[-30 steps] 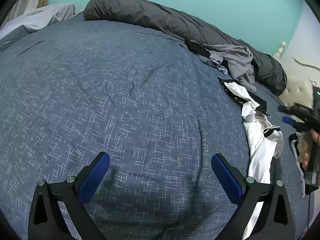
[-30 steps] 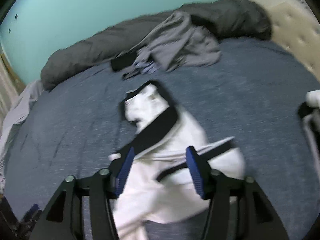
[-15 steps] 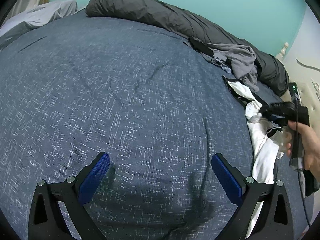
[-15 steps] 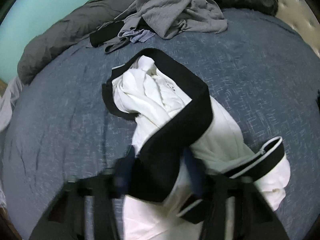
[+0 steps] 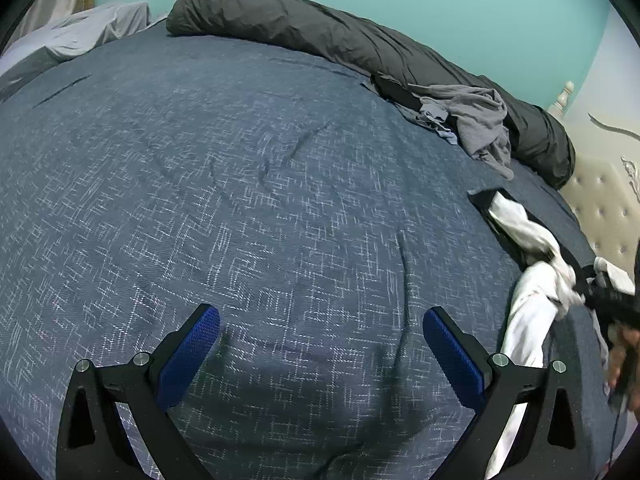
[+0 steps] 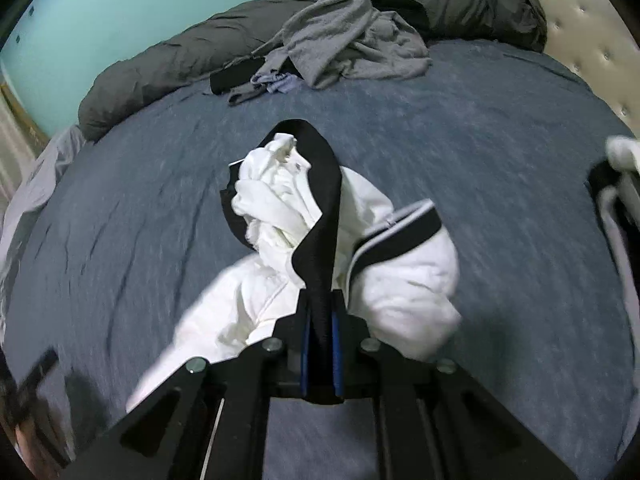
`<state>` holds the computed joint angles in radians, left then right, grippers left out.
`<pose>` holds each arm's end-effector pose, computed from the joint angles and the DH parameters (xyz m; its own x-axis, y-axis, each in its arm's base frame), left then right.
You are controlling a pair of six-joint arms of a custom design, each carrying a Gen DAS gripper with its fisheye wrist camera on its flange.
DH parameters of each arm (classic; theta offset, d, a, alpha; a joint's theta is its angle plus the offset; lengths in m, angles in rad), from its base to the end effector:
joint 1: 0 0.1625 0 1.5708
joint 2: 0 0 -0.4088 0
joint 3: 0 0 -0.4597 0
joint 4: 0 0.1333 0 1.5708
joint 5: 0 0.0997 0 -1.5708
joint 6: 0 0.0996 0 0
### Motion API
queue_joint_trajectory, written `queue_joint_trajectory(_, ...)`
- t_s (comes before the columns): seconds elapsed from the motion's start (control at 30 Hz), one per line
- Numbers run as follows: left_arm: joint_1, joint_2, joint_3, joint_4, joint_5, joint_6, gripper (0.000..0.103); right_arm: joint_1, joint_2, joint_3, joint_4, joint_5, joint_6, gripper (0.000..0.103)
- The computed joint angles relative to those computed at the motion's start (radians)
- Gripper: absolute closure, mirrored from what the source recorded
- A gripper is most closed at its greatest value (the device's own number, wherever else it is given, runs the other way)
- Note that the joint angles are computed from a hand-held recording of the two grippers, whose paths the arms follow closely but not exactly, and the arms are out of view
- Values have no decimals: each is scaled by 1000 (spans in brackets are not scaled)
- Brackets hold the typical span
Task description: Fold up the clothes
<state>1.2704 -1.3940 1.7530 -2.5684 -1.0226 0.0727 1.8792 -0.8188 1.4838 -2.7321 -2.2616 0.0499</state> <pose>-0.0104 -0.6595 0.3946 -0.8875 0.0116 -0.4606 0.3029 0.7682 -0.5641 0.2988 -0.7079 0.1574 -0.8387 0.0969 0.5358 -0.2254 0.8341 -0.5035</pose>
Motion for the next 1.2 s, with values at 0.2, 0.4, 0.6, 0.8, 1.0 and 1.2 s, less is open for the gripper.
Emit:
queue_joint_trajectory(0.2,1,2,1,1,2,2,0,-4,-67,65,34,-28,26,94)
queue_joint_trajectory(0.4,-1,6,0,1,8,8,0,6,-4,-64,-44,-39,-33,61)
queue_joint_trajectory(0.6,5,8,-4,6,10,15,0,-28,137,-327,177,-36,-22,56)
queue_joint_trajectory(0.8,11,15,-14,12,10,19,0,-54,252,-513,396,-96,21,56)
queue_joint_trajectory(1.0,11,19,-15,23,8,21,0,-59,269,-525,432,-88,-14,97)
queue_joint_trajectory(1.2,-11,0,4,8,-1,47,0,5,208,-420,269,-33,-201,99)
